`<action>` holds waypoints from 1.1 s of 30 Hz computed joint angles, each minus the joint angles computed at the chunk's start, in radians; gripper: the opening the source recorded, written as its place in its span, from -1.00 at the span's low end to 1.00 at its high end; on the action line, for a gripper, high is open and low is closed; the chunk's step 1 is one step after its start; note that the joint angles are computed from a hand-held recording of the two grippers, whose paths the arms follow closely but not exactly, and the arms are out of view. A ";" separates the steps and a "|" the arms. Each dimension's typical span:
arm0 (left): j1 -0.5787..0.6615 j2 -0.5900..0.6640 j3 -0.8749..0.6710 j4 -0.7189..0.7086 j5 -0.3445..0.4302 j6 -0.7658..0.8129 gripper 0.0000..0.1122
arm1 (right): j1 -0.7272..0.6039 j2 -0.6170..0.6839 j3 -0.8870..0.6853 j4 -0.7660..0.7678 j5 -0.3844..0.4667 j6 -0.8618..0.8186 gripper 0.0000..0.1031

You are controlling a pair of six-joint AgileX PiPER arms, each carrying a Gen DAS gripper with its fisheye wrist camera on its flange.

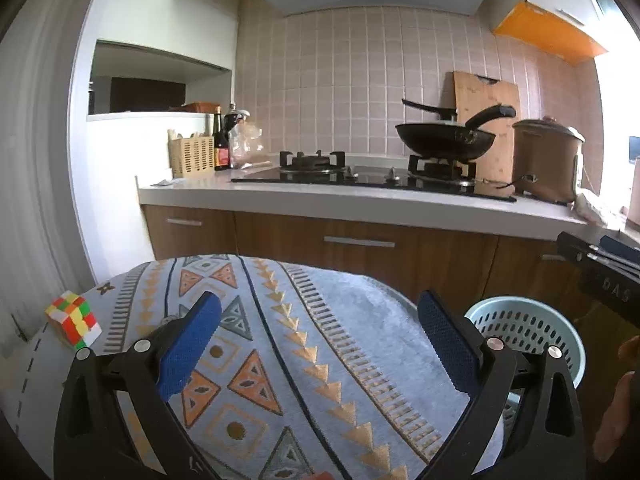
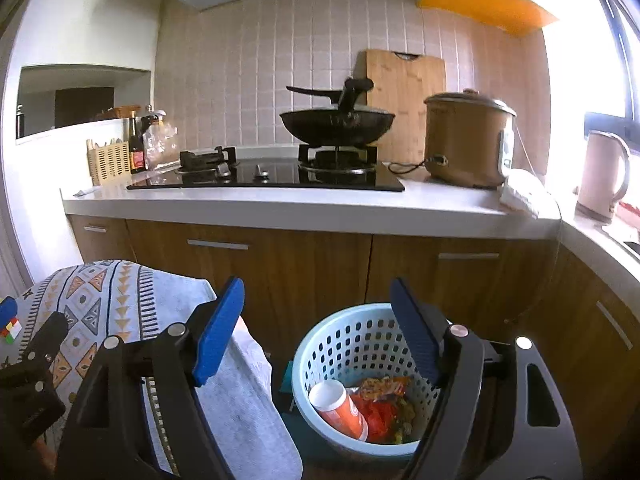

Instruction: Collect trash

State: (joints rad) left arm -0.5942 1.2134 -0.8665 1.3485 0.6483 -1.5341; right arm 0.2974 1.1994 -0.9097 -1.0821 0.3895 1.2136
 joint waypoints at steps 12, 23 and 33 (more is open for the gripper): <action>0.074 0.002 -0.001 -0.103 -0.077 0.048 0.70 | -0.038 0.037 -0.076 0.055 -0.002 -0.029 0.40; -0.081 0.005 0.015 0.050 0.138 -0.066 0.70 | 0.096 -0.119 0.086 -0.182 0.188 0.185 0.52; -0.050 0.045 -0.002 0.003 0.136 -0.013 0.70 | 0.099 -0.127 0.094 -0.175 0.170 0.181 0.52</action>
